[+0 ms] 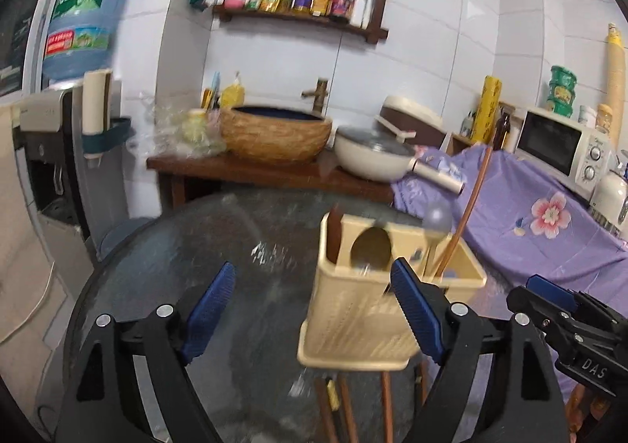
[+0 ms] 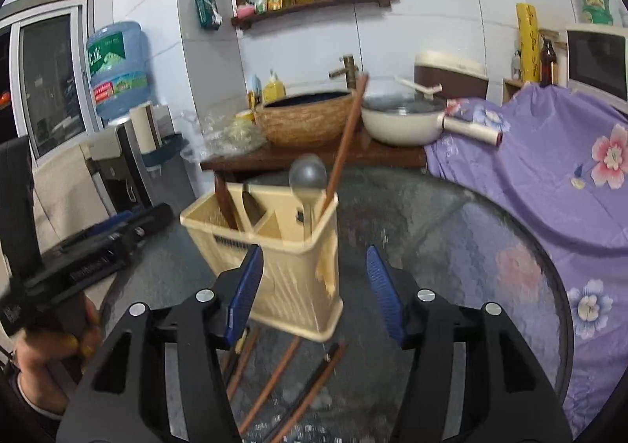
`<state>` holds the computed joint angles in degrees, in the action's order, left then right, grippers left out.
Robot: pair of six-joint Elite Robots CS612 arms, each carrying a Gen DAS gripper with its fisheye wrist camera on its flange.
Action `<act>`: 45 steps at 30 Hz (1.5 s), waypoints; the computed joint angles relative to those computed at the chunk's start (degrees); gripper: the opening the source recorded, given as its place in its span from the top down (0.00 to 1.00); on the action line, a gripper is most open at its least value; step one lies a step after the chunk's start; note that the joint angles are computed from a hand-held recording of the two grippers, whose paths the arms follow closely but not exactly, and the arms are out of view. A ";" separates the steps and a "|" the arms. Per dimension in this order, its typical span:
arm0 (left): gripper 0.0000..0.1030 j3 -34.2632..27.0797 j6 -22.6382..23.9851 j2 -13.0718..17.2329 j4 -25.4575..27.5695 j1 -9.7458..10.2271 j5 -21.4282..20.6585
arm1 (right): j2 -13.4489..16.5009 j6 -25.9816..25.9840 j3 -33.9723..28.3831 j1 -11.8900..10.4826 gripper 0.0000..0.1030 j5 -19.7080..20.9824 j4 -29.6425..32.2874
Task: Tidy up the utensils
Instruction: 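Withdraw both grippers back toward the chopsticks lying on the table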
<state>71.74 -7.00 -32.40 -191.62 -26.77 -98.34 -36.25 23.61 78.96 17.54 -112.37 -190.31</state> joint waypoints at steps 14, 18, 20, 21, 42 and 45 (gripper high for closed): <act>0.26 7.63 6.10 -2.02 10.56 0.49 1.26 | 0.76 5.21 4.16 0.94 0.46 4.90 9.52; 0.30 8.56 7.67 -2.08 11.70 0.10 1.31 | 1.26 5.18 3.55 1.27 0.46 5.40 11.89; 0.32 9.00 8.24 -2.18 12.53 -0.19 1.41 | 1.40 5.29 3.18 1.39 0.46 5.31 13.35; 0.33 9.11 8.68 -2.16 12.91 -0.30 1.46 | 1.49 5.19 2.92 1.43 0.46 5.27 14.11; 0.41 8.42 10.48 -1.32 16.08 -1.72 2.68 | 2.23 4.27 0.45 1.81 0.49 3.32 21.27; 0.42 8.02 11.41 -1.27 16.92 -1.83 3.76 | 1.89 4.35 0.79 1.64 0.50 2.59 22.29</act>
<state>79.76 4.41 -33.67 -174.70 -28.60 -94.58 -34.36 27.96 79.75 19.19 -109.78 -168.02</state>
